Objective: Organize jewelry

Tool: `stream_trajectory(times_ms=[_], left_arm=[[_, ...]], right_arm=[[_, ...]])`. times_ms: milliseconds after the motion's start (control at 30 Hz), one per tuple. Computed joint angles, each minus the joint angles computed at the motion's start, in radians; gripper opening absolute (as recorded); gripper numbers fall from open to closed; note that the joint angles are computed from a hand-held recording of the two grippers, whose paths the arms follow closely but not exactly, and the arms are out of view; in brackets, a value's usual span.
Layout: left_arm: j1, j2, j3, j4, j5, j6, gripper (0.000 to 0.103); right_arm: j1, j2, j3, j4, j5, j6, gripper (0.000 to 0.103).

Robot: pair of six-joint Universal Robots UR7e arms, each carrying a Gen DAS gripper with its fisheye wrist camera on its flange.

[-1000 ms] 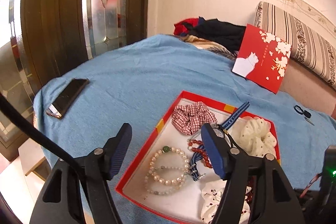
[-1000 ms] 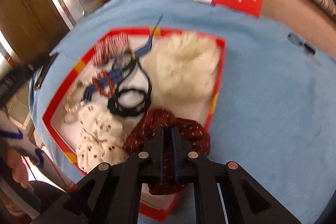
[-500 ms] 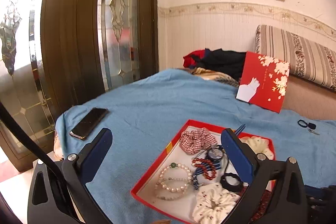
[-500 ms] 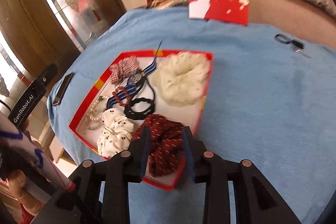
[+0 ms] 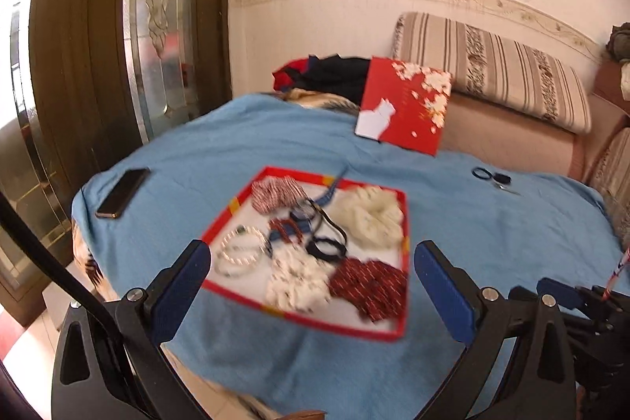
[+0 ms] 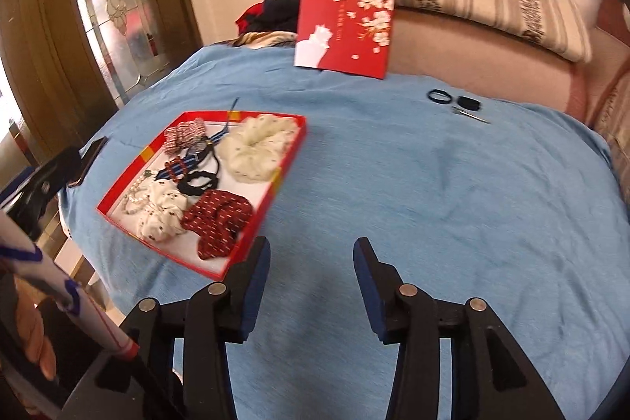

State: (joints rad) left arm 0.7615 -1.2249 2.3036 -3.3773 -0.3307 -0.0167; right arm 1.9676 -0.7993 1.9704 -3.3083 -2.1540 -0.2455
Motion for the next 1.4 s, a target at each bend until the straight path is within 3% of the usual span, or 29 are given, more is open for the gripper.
stream_trajectory(times_ms=[300, 533, 1400], left_arm=[[-0.051, -0.045, 0.037, 0.290, 0.050, -0.242, 0.103], [-0.035, -0.072, 0.036, 0.435, 0.037, -0.349, 0.103], [0.120, -0.064, 0.020, 0.363, -0.111, -0.282, 0.103]], right_arm=[[-0.015, -0.050, 0.073, -0.054, 0.001, 0.000, 0.050], [-0.002, -0.043, 0.082, -0.071, -0.007, -0.023, 0.053], [0.035, 0.085, -0.018, -0.001, -0.069, 0.011, 0.058]])
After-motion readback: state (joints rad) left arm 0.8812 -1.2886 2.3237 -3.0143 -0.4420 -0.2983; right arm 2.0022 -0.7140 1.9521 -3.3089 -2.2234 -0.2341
